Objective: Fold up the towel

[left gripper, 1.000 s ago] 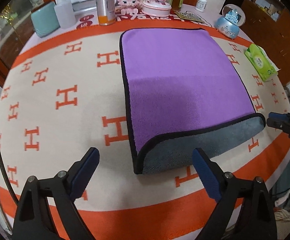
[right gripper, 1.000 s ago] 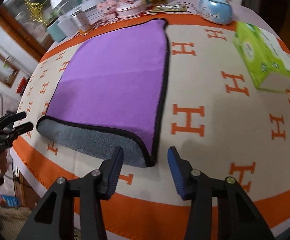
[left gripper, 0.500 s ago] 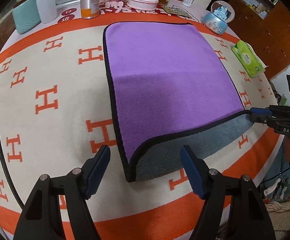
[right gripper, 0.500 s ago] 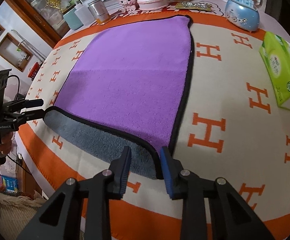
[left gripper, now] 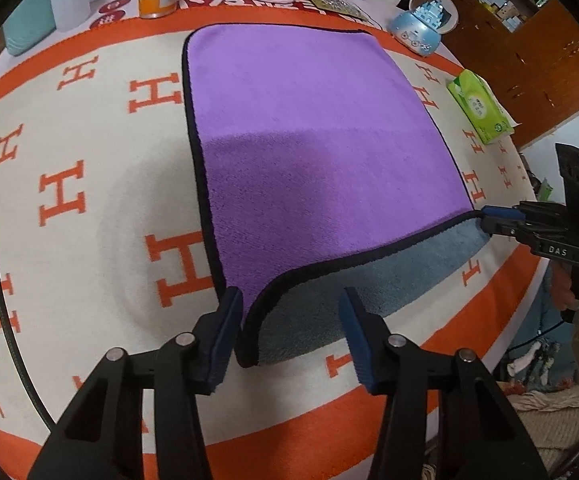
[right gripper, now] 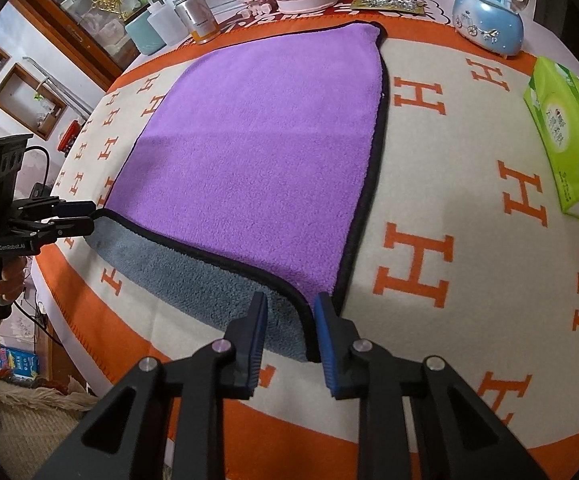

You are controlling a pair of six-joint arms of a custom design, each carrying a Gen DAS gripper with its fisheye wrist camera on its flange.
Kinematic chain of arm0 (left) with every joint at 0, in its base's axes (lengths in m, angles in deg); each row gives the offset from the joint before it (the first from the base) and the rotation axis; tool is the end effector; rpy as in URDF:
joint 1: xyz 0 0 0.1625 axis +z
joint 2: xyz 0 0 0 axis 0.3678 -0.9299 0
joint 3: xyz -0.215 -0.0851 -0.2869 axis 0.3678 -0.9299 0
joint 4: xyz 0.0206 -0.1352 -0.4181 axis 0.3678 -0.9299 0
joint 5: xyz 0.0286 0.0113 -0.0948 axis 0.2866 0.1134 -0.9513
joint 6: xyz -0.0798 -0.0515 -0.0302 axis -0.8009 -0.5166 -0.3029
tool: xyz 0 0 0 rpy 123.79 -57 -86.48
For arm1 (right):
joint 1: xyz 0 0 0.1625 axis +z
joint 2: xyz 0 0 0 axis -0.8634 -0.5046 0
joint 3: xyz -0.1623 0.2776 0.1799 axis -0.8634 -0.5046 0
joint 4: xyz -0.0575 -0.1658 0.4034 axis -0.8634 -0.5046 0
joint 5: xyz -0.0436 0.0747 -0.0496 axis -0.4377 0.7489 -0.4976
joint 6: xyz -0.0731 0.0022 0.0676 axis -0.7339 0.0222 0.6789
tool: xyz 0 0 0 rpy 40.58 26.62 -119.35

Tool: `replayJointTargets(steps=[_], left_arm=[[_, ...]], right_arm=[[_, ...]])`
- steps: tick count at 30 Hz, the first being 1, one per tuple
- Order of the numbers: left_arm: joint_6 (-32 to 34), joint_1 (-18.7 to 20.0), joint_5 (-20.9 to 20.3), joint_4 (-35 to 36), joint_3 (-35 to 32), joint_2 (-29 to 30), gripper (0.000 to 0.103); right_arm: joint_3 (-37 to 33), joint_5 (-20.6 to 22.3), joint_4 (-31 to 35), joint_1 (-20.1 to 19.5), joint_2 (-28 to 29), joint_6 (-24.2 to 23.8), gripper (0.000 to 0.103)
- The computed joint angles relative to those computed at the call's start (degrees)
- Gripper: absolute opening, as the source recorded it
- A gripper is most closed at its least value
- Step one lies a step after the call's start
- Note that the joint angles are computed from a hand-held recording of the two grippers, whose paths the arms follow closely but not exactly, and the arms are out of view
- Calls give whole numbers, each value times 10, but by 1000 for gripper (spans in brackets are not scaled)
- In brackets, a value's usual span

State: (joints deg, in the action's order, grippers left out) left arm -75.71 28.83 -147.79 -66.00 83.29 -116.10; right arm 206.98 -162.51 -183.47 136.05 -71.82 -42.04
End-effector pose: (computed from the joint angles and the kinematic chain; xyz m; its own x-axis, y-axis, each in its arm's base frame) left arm -0.1825 -0.4873 0.0541 -0.8377 0.3794 -0.3929 0.3955 0.9175 0.0426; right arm -0.0040 -0.4300 0.2620 -0.8637 -0.2135 0.4566 -0.2816 0.9557 -0.0859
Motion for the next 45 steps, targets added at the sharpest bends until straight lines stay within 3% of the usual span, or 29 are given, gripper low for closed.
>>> replayJointTargets(steps=[17,19,22,24,29,45], left_arm=[[14,20,-39,45,-22,10,45],[18,18,-38,47,-23,13,41],[15,17,-33,50,-25,16,25],[11,14,-23,53,-27,20,15],[4,-1,18,60,-26,27,6],[-19,-50,134,49,-69,43,4]], right_arm=[[-6,-11,6,4,11,-4,24],[-5,-14,4,5,12,-7,22],[-5,-17,3,6,15,-7,15],[-4,-19,0,7,14,-9,9],[1,-25,-13,11,11,-14,5],[-33,-13,-76,61,17,0,5]])
